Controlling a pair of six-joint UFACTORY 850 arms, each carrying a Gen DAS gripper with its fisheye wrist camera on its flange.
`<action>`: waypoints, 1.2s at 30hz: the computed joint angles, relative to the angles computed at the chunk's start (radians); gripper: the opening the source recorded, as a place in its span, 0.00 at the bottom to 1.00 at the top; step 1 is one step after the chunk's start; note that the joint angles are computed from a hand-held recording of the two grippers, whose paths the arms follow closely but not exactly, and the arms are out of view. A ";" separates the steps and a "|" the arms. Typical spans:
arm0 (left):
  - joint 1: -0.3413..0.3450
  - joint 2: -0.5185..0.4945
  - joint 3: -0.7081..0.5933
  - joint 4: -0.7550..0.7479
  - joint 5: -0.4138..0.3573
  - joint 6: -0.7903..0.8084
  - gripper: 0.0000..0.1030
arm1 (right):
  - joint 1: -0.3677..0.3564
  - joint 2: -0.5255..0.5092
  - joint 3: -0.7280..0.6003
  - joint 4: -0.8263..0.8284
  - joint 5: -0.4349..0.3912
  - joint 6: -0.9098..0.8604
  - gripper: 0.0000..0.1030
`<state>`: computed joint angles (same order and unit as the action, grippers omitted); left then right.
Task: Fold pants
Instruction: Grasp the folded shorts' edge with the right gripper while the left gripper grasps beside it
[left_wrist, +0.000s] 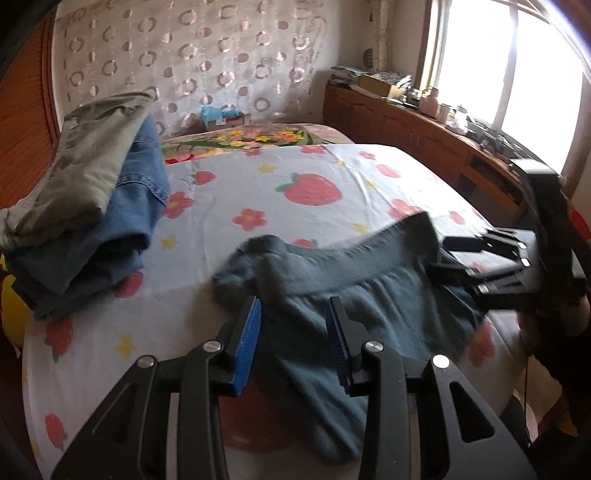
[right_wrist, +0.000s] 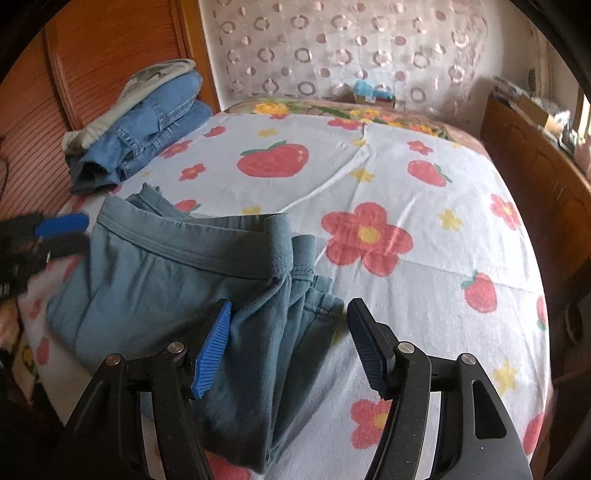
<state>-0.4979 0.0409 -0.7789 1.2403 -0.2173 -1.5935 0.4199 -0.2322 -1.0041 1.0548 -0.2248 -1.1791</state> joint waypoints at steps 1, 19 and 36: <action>0.012 -0.007 -0.005 0.003 0.009 -0.001 0.35 | 0.005 0.002 0.004 0.000 0.014 -0.006 0.64; 0.067 -0.094 -0.056 -0.317 0.039 0.287 0.47 | 0.006 0.001 0.007 0.045 0.019 -0.050 0.65; 0.075 -0.103 -0.070 -0.611 0.019 0.630 0.53 | 0.007 0.001 0.008 0.048 0.021 -0.054 0.65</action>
